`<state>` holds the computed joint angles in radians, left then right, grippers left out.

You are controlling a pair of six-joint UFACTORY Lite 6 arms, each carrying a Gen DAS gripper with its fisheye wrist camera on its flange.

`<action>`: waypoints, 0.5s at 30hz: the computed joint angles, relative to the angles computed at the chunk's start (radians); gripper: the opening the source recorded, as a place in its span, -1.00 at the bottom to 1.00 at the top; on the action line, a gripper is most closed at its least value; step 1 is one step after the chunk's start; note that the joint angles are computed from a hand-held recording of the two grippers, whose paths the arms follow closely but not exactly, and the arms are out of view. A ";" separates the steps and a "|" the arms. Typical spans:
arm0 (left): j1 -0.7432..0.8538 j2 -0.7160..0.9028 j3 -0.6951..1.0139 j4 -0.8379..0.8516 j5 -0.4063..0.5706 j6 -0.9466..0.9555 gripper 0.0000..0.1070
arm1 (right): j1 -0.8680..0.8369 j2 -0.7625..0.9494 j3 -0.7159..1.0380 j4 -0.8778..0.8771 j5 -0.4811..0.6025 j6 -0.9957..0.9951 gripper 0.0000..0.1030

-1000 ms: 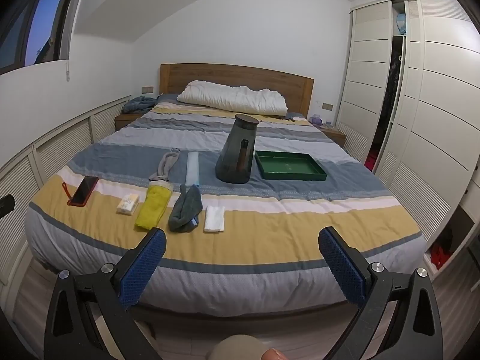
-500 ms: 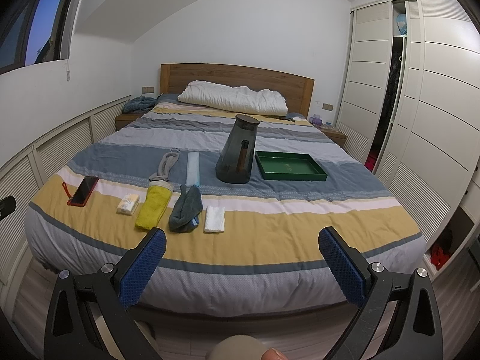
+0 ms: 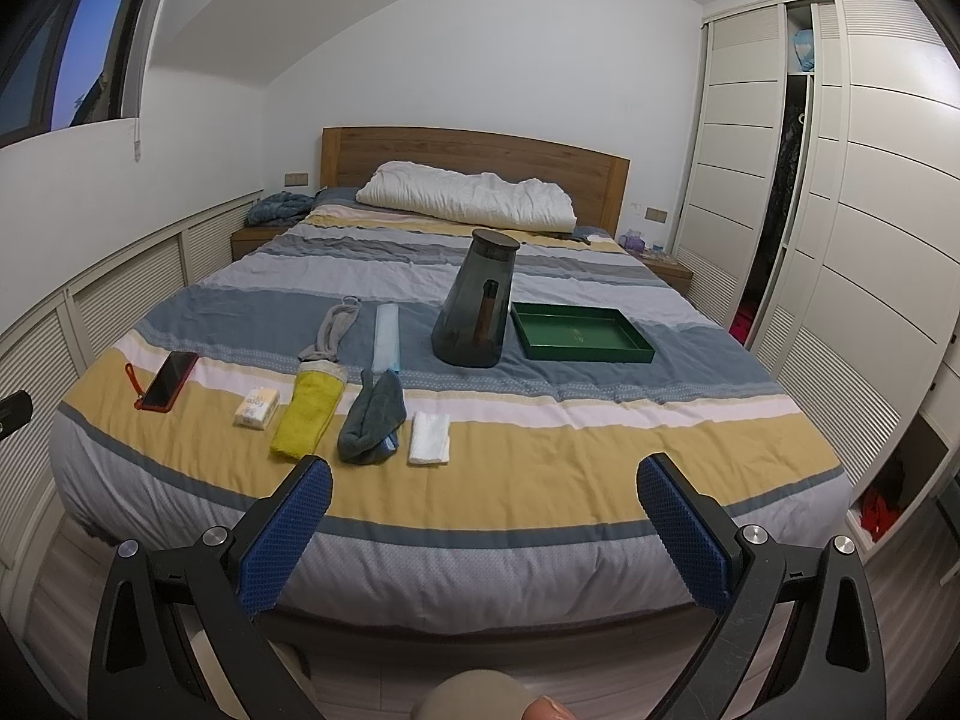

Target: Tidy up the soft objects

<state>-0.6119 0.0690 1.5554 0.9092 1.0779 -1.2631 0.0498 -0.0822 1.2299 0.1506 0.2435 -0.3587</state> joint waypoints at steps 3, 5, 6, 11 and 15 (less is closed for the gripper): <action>-0.002 0.003 0.003 0.003 0.004 -0.002 0.91 | 0.000 0.001 0.002 0.001 0.002 -0.002 1.00; -0.001 0.002 0.003 0.000 0.003 -0.001 0.91 | 0.001 0.000 -0.001 0.000 0.000 0.000 1.00; -0.002 0.001 0.002 0.001 0.005 -0.003 0.91 | 0.001 0.000 -0.001 0.000 0.000 0.000 1.00; 0.000 0.002 0.004 -0.003 0.002 0.003 0.91 | 0.002 -0.001 -0.002 -0.003 -0.001 0.002 1.00; -0.019 0.000 -0.020 0.011 0.005 -0.029 0.91 | 0.002 -0.001 -0.002 -0.007 -0.001 0.006 1.00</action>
<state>-0.6312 0.0691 1.5350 0.9202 1.0833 -1.2924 0.0521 -0.0833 1.2279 0.1440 0.2423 -0.3528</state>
